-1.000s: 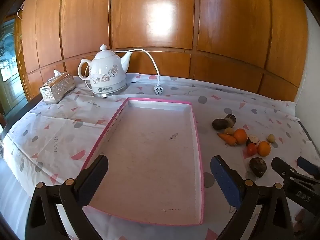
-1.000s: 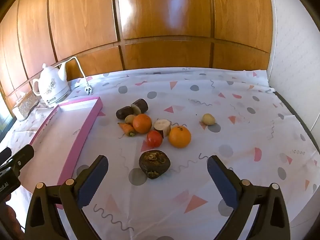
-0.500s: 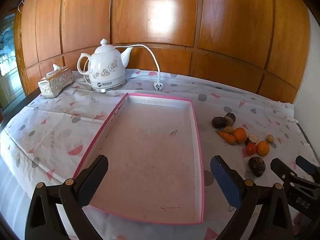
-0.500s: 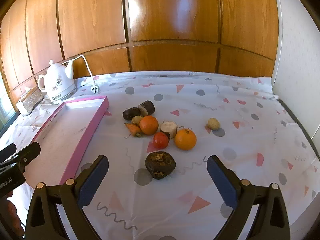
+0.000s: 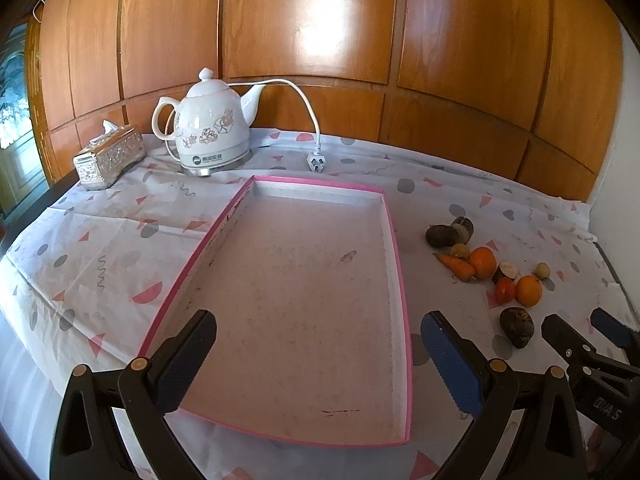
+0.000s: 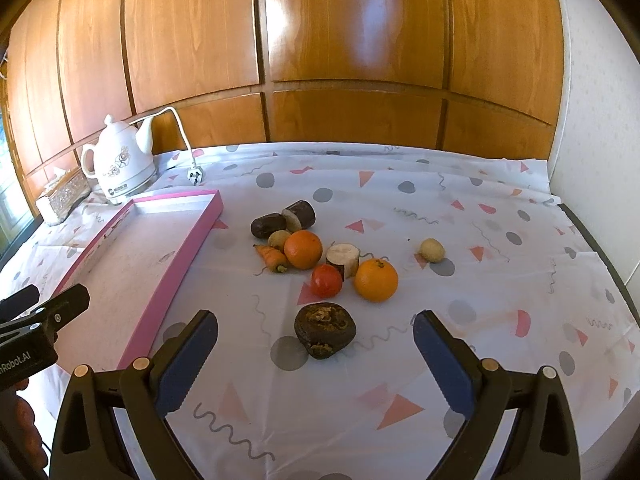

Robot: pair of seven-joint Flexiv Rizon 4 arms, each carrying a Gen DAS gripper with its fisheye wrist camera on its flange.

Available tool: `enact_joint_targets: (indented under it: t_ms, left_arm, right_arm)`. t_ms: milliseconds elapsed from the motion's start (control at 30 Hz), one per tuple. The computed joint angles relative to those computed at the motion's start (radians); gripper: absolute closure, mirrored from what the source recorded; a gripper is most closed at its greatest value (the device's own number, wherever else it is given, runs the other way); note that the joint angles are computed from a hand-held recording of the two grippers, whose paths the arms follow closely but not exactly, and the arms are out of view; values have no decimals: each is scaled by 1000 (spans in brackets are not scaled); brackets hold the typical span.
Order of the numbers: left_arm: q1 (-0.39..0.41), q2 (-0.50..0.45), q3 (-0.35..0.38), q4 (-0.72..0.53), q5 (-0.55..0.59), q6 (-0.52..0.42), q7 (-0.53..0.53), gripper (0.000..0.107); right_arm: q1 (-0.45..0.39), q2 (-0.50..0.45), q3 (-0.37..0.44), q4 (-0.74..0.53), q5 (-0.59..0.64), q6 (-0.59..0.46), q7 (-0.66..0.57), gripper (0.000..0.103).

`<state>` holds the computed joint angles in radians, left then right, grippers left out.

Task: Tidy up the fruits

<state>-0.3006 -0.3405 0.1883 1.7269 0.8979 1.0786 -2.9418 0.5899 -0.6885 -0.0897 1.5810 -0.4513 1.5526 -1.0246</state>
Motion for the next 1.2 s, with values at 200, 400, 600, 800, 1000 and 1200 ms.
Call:
enact_joint_targets:
  t_ms: [200, 400, 600, 800, 1000, 1200]
  left_arm:
    - [5, 1, -1, 6, -9, 12, 6, 4]
    - [3, 9, -1, 7, -3, 13, 6, 4]
    - [4, 12, -4, 6, -5, 16, 12, 4]
    - [7, 7, -8, 2, -16, 21, 25, 4]
    - [10, -5, -10, -1, -36, 46, 53, 4]
    - [55, -31, -26, 17, -135, 194, 183, 4]
  right_arm:
    - [4, 2, -3, 3, -3, 0, -2, 3]
    - [6, 4, -8, 5, -6, 4, -7, 3]
    - [2, 7, -6, 3, -5, 4, -11, 3]
    - [-8, 6, 5, -2, -1, -4, -15, 3]
    - [-26, 2, 22, -12, 6, -12, -21, 4]
    - [-133, -23, 146, -83, 55, -120, -84, 28]
